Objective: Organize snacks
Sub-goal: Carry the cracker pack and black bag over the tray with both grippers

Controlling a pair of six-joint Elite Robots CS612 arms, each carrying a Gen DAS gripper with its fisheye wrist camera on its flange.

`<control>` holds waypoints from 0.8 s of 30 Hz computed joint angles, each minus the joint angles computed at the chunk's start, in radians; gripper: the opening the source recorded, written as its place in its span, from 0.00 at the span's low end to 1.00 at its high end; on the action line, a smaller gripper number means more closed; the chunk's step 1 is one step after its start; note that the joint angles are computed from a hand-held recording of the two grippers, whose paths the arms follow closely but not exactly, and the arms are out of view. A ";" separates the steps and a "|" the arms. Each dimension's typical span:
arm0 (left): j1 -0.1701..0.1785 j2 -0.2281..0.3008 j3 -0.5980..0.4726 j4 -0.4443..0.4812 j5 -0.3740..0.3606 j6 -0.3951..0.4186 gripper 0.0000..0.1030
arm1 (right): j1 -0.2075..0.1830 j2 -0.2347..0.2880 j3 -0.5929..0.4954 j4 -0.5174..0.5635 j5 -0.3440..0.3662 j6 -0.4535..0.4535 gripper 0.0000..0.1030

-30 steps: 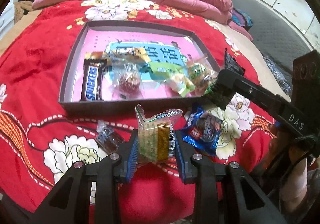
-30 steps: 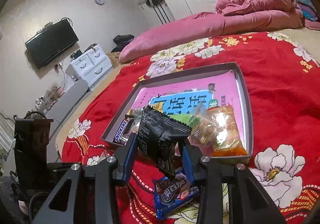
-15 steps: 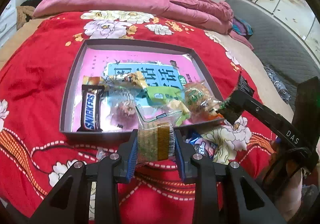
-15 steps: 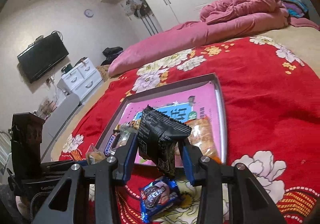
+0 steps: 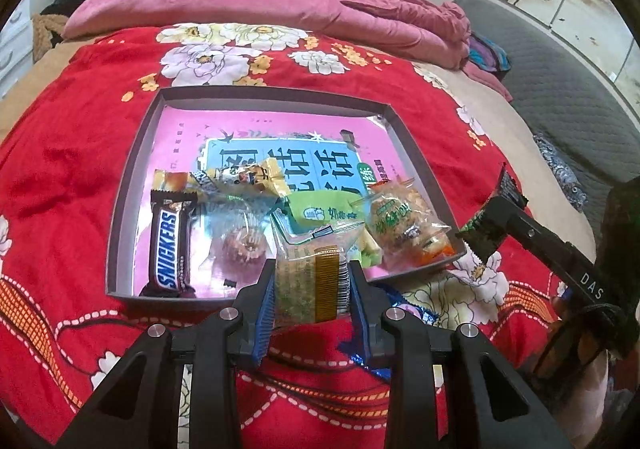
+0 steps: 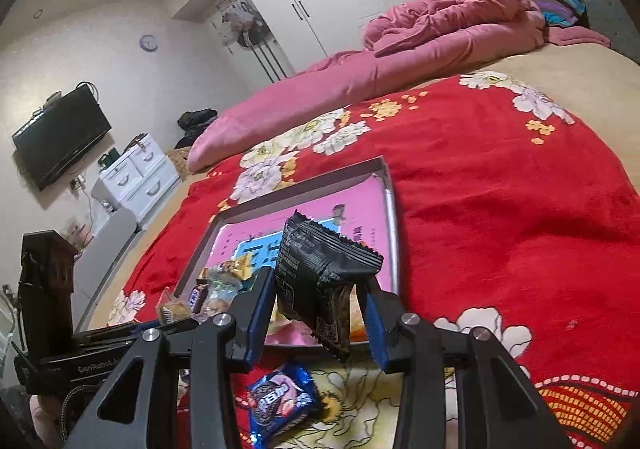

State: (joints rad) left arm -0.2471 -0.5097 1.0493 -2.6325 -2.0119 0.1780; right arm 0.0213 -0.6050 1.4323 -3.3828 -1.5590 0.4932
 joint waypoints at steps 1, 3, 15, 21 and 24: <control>-0.002 0.002 -0.003 0.000 0.004 0.000 0.33 | -0.001 0.000 -0.001 0.004 -0.003 -0.001 0.41; -0.004 0.006 -0.010 0.003 0.010 -0.001 0.33 | 0.000 0.000 -0.002 0.013 -0.013 -0.003 0.41; -0.013 0.029 -0.043 0.019 0.044 0.004 0.33 | 0.003 0.005 -0.019 0.079 -0.031 -0.028 0.41; -0.019 0.039 -0.056 0.028 0.063 0.009 0.33 | 0.003 0.017 -0.042 0.127 -0.020 -0.036 0.41; -0.022 0.044 -0.060 0.034 0.073 0.013 0.33 | 0.003 0.026 -0.058 0.146 -0.018 -0.042 0.41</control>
